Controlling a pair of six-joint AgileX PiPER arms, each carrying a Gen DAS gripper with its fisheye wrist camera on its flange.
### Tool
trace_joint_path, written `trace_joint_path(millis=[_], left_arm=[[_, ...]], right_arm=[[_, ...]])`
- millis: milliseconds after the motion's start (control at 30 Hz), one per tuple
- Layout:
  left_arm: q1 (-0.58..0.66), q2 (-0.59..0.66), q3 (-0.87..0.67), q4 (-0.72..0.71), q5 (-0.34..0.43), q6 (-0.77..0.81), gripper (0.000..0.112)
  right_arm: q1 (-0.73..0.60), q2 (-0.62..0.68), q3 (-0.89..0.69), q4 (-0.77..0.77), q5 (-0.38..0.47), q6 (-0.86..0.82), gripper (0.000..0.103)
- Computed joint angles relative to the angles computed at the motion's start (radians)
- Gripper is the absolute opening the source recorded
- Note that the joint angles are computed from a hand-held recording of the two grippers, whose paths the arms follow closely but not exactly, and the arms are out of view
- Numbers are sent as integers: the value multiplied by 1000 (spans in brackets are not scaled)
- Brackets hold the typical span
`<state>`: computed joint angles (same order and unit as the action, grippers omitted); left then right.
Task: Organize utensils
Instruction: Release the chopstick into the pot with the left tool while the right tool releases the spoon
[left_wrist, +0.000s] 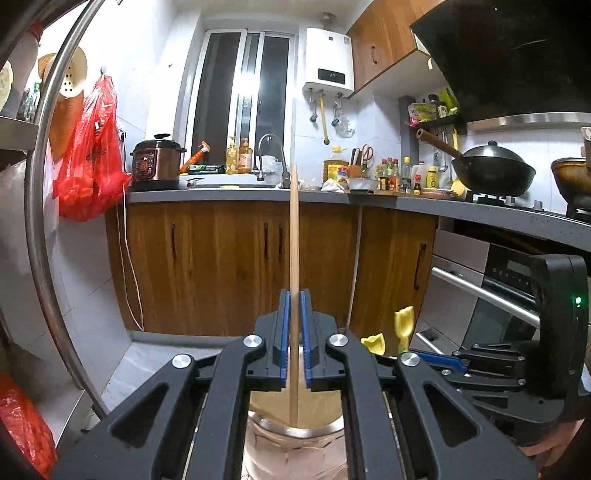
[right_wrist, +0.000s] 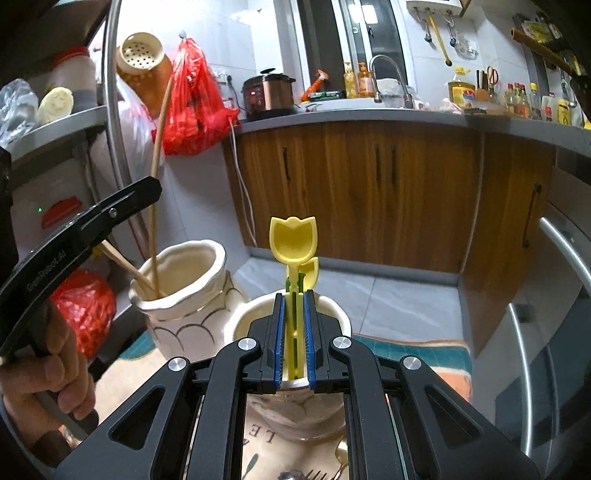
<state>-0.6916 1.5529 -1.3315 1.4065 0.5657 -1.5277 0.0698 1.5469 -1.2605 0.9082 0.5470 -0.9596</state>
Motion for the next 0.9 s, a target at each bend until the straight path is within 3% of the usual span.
trace_joint_path(millis=[100, 367, 467, 533, 900], left_arm=[[2, -7, 7, 0, 3, 0, 21], [-8, -33, 11, 2, 29, 34, 22], [-9, -63, 23, -1, 33, 42, 29], [-2, -96, 44, -9, 25, 40, 38], [72, -319, 272, -177, -53, -4, 38]], right_arm=[[1, 4, -6, -18, 8, 15, 11], [-8, 6, -14, -34, 17, 35, 12], [-19, -10, -2, -18, 22, 16, 25], [-33, -29, 15, 3, 31, -10, 26], [-126, -150, 146, -15, 95, -95, 31]])
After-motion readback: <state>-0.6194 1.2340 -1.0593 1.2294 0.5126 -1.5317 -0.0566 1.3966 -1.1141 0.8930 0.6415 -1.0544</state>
